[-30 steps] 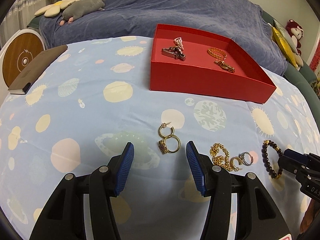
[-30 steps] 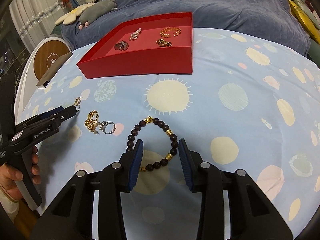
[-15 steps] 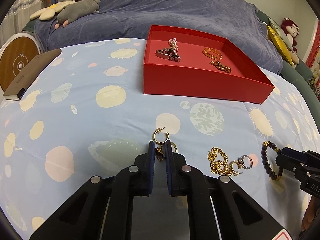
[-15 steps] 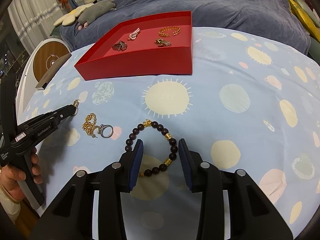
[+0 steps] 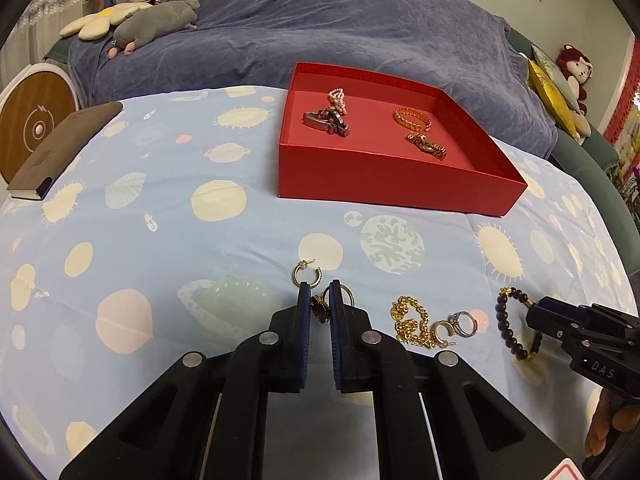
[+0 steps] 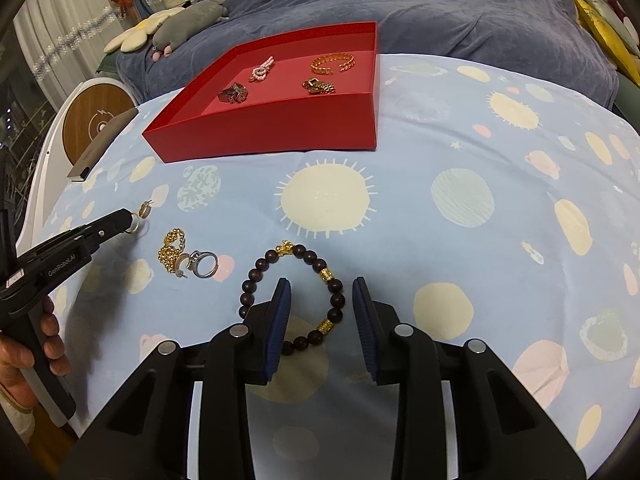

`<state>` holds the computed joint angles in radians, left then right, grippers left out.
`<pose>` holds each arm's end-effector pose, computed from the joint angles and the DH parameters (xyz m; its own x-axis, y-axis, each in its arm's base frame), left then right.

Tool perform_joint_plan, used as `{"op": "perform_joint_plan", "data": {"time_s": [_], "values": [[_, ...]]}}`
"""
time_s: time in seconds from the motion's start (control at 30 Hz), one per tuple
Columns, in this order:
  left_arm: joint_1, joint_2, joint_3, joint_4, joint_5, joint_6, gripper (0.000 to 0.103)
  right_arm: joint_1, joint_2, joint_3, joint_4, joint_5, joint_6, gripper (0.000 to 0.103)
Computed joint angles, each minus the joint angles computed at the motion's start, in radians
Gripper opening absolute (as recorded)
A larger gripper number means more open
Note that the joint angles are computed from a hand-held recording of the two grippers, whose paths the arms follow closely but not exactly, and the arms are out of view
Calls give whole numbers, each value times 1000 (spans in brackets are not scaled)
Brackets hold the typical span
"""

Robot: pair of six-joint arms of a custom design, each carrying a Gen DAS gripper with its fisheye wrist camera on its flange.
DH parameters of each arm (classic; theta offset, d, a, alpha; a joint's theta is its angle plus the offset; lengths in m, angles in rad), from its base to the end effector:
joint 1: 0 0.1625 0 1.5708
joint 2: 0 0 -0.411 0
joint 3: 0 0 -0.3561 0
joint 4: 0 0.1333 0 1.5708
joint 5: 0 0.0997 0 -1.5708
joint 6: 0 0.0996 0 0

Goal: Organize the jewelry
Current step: 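Grasp the gold hoop earrings with the left tool while the right tool grasps the black bead bracelet, then carry the earrings and bead bracelet into the red box and open both tools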

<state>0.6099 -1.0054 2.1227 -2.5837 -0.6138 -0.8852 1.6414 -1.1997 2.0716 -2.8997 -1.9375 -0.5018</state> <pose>-0.2618 -0.4449 0.1220 -0.7957 -0.1111 -0.5954 0.3148 0.7639 -0.5633 0.1332 -0.5005 0.2335 -0.7957 -0.3499 0.4943 -0.5088 0.8290 -0.2321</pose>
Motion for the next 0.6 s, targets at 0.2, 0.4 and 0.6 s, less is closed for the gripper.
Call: {"op": "perform_joint_plan", "data": {"time_s": [0.2,0.4,0.6], "values": [[-9,-3,-3,-5,-11,-1,7,0,19,-5,-31,-16,-23,18],[-12,-10,0,5,-10,-15,7,14,12,7,-68,-18,-47,7],[-18,-17,-3,4,-10,-16,7,25,-18,10,-55,20,-39,7]]}}
